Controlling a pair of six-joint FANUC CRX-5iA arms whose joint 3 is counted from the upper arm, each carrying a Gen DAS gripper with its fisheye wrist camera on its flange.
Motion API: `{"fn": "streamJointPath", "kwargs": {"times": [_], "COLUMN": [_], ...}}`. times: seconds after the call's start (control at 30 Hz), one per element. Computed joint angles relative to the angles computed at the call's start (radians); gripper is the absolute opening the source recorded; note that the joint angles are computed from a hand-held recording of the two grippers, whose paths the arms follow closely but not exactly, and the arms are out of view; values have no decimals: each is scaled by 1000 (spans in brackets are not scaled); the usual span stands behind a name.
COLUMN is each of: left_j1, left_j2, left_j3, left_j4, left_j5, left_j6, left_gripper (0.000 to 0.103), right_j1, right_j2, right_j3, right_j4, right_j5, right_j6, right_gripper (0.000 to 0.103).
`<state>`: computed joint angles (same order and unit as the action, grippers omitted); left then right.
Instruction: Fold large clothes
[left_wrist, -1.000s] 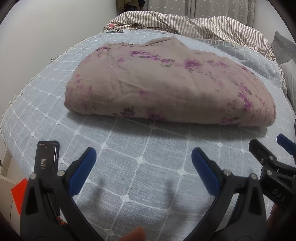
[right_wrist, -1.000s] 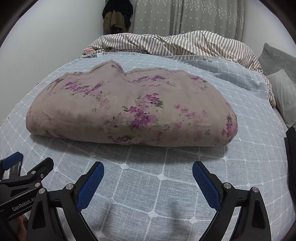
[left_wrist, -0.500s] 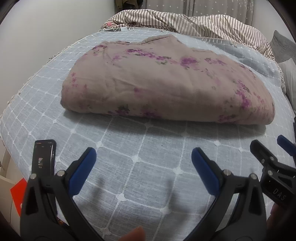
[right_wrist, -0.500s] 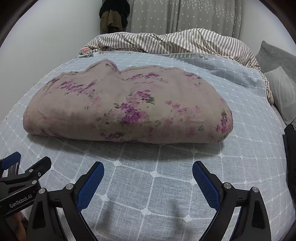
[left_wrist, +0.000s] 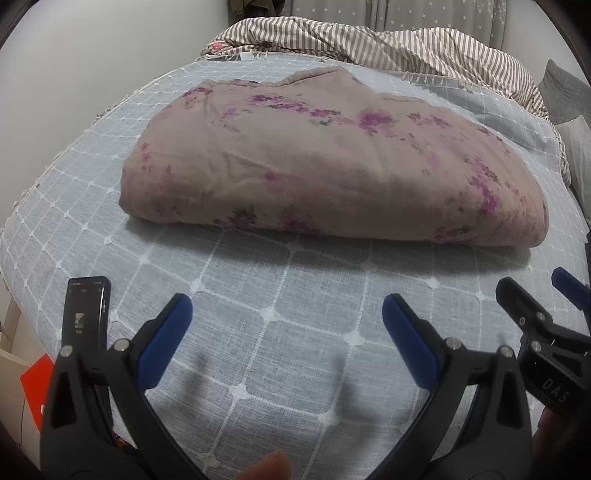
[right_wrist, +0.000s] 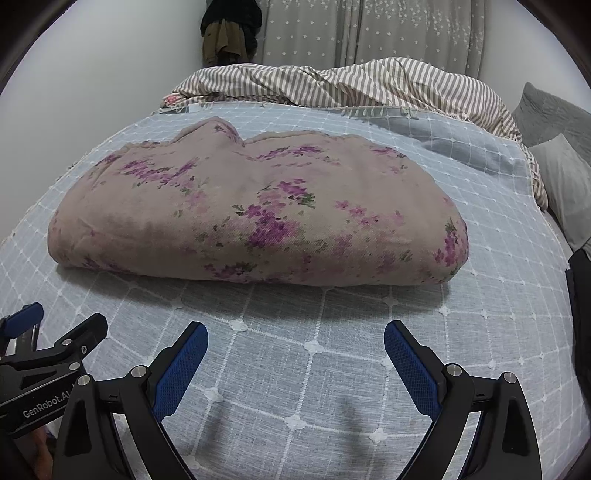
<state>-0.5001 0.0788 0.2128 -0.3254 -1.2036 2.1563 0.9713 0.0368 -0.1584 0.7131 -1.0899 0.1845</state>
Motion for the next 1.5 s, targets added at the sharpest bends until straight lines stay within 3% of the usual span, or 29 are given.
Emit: {"fn": "streamJointPath", "kwargs": {"times": [1.5], "left_j1": [3], "left_j2": [14], "left_j3": [10], "left_j4": [7], "left_j5": [-10], "left_j6": [6], "left_gripper": [102], "right_j1": [1], "right_j2": [-18], "right_j3": [-11], "right_j4": [-18], "right_j5": [6], "right_j6": [-9], "right_gripper": [97]}}
